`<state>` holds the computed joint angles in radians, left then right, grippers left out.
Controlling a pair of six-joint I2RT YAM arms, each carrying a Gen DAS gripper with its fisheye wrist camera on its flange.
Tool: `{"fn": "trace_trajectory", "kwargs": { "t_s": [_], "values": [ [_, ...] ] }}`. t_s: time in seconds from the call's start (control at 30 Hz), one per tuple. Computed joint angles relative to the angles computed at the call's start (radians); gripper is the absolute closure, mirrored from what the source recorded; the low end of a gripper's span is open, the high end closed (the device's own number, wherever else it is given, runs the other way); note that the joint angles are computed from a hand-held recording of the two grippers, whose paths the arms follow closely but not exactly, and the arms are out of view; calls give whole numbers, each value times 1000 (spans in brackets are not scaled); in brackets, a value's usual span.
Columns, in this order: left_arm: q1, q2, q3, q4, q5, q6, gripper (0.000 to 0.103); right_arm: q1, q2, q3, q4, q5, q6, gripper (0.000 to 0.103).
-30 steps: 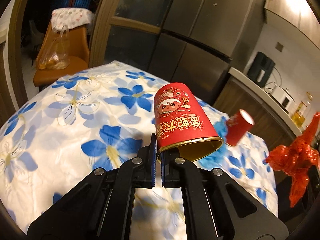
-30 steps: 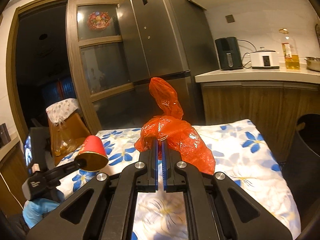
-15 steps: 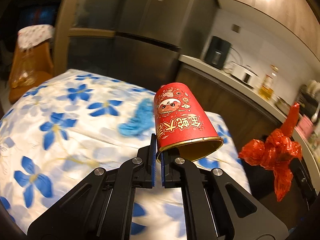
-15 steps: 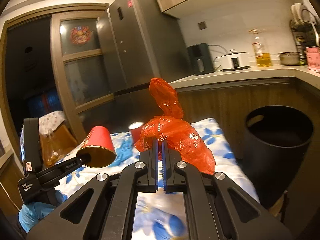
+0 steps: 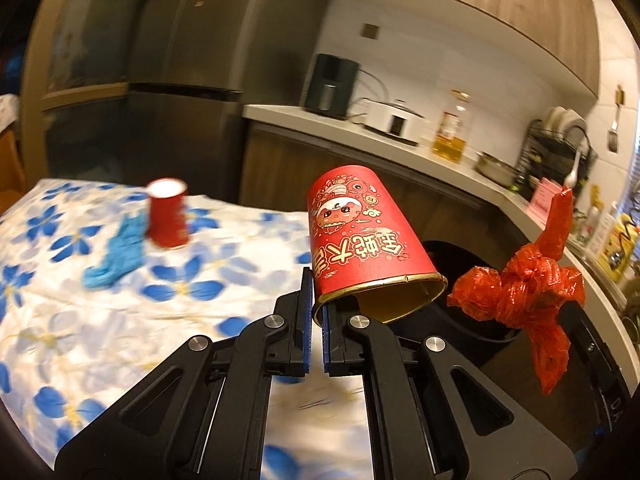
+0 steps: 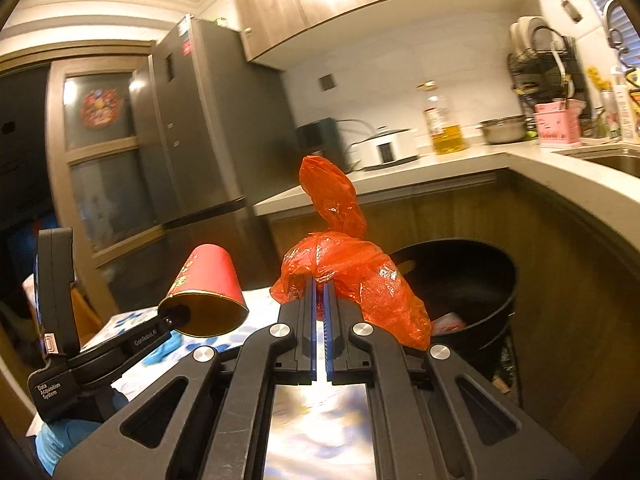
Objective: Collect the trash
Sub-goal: 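Carry the red plastic bag and red paper cup over the black bin with both tools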
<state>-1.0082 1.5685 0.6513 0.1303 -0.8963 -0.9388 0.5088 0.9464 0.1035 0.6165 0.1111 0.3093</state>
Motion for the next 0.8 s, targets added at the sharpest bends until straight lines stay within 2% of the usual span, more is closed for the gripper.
{"fn": "trace_trajectory", "kwargs": {
  "t_s": [0.23,0.4,0.8],
  "values": [
    [21,150,185,88,66,178,100,-184,20,15,12,-88,-12,99],
    [28,236,288,121,97,265,100,-284,37,20,30,-138,-17,99],
    [61,342,409,150,171,341,100,-367,169,74,101,-178,-10,99]
  ]
}}
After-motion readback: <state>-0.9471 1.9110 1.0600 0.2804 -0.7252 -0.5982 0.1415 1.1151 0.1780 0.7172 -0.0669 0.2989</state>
